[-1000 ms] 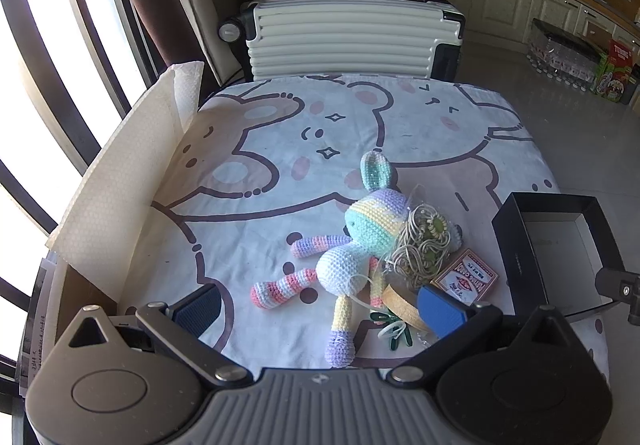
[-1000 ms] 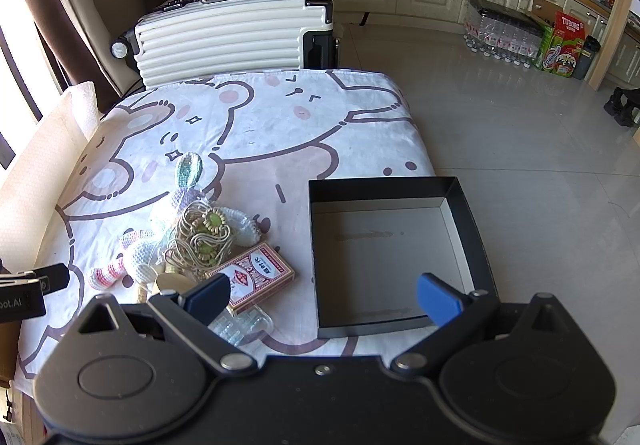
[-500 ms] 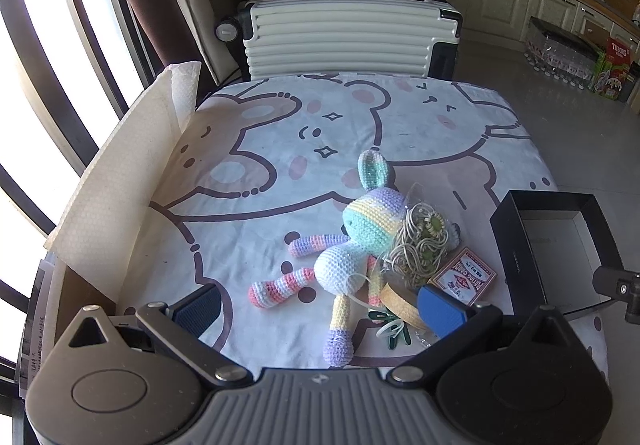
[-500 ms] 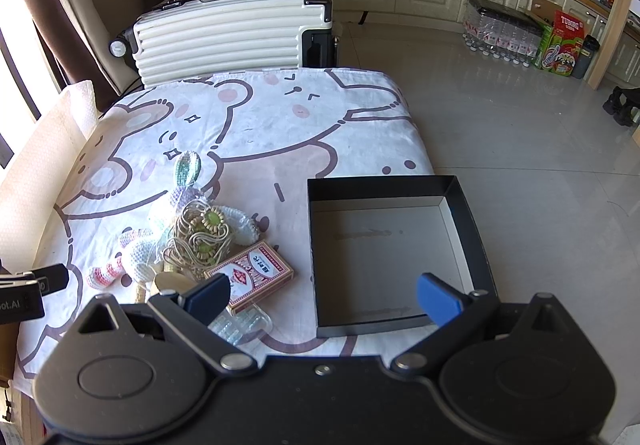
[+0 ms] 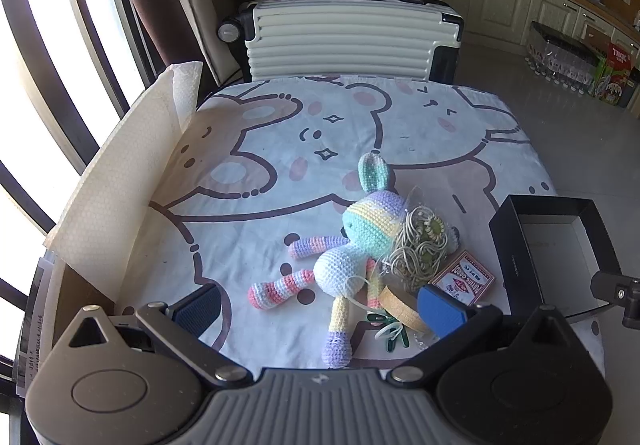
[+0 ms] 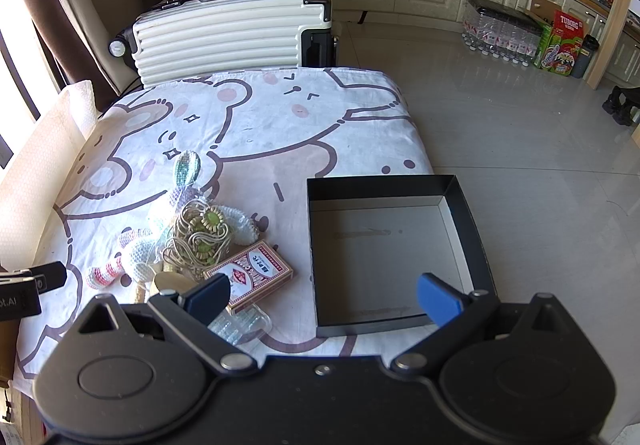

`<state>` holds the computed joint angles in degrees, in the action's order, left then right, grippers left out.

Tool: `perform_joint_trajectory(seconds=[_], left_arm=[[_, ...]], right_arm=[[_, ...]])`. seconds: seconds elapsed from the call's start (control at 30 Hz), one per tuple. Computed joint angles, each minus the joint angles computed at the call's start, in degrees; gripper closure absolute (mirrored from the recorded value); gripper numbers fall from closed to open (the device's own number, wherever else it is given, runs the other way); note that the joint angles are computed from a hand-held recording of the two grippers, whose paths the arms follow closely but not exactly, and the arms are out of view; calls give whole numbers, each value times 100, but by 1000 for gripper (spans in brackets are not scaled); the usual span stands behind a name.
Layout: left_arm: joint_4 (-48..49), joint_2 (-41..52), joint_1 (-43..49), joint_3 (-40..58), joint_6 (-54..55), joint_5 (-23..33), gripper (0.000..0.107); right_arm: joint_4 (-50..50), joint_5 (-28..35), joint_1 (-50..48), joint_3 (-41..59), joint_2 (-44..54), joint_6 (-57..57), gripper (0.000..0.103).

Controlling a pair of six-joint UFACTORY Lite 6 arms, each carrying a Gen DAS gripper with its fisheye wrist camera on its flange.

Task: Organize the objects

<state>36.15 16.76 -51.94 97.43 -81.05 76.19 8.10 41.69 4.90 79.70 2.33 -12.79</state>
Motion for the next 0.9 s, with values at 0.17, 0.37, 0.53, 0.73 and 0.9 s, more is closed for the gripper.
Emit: perform_joint_trajectory(seconds=[0.17,0.37,0.53,0.73,0.9], left_arm=[[11,1,0,5,-3,-6,4],[188,-76,1,-55,-31,13,4],[338,-168,15,-140,-96,-63,4],[506,-212,28,-233,-161,-177,4],[553,-155,143,-294,-36,-341,4]], right_arm=[[-40,32,34,57,23,60,2],[30,-24,-60,-32,-6,24,2],[129,163,-61,289,173,160,2],[-45,541,48,1063,628,476,2],[-162,737,166,1716,1035,671,2]])
